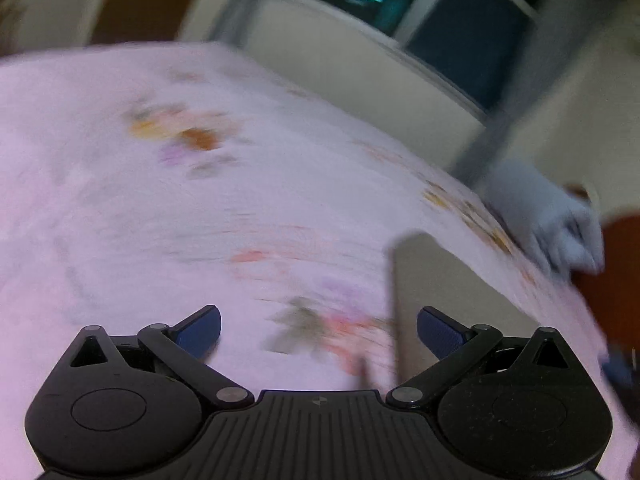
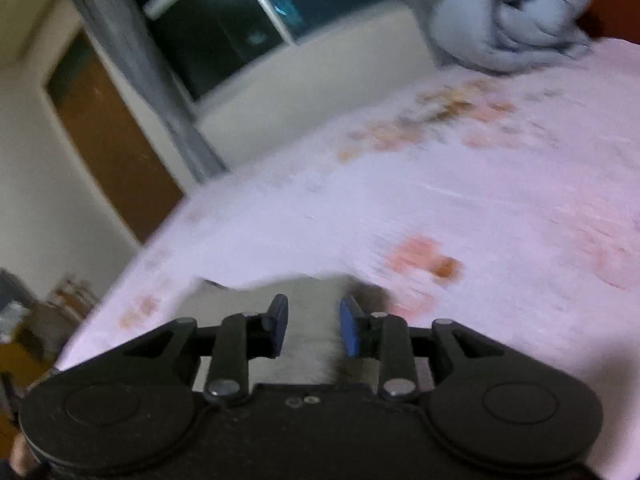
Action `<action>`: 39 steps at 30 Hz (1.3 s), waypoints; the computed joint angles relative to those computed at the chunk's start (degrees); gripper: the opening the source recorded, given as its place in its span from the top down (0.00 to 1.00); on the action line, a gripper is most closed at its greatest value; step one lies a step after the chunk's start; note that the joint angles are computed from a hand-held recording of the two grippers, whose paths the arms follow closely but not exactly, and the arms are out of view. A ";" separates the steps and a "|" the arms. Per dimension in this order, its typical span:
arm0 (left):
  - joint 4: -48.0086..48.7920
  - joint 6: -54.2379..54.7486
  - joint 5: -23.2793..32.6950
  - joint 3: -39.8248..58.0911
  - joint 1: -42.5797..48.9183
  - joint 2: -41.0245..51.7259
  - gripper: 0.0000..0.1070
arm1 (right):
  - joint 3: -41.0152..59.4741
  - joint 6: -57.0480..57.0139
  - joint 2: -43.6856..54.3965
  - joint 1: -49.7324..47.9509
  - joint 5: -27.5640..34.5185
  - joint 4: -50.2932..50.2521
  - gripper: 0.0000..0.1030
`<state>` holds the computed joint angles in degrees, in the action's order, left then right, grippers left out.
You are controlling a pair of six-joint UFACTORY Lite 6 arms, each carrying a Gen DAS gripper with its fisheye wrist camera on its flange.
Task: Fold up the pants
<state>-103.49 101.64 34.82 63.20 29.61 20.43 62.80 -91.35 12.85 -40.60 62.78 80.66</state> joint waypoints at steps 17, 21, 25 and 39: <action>18.09 -12.27 -17.43 4.06 -13.32 -1.58 0.04 | 6.11 4.14 2.80 7.14 -11.75 -3.59 0.79; 20.94 -13.65 -22.57 4.55 -17.51 0.33 0.04 | -8.29 -13.27 -8.19 7.91 -11.92 -0.18 0.77; 25.83 -19.42 -21.66 4.48 -17.37 0.00 0.04 | -17.48 -25.22 -12.57 14.44 -27.07 -1.25 0.75; 59.68 -47.78 -20.19 26.35 -20.11 9.25 0.04 | -2.09 -20.09 -5.53 18.59 -25.92 1.91 0.50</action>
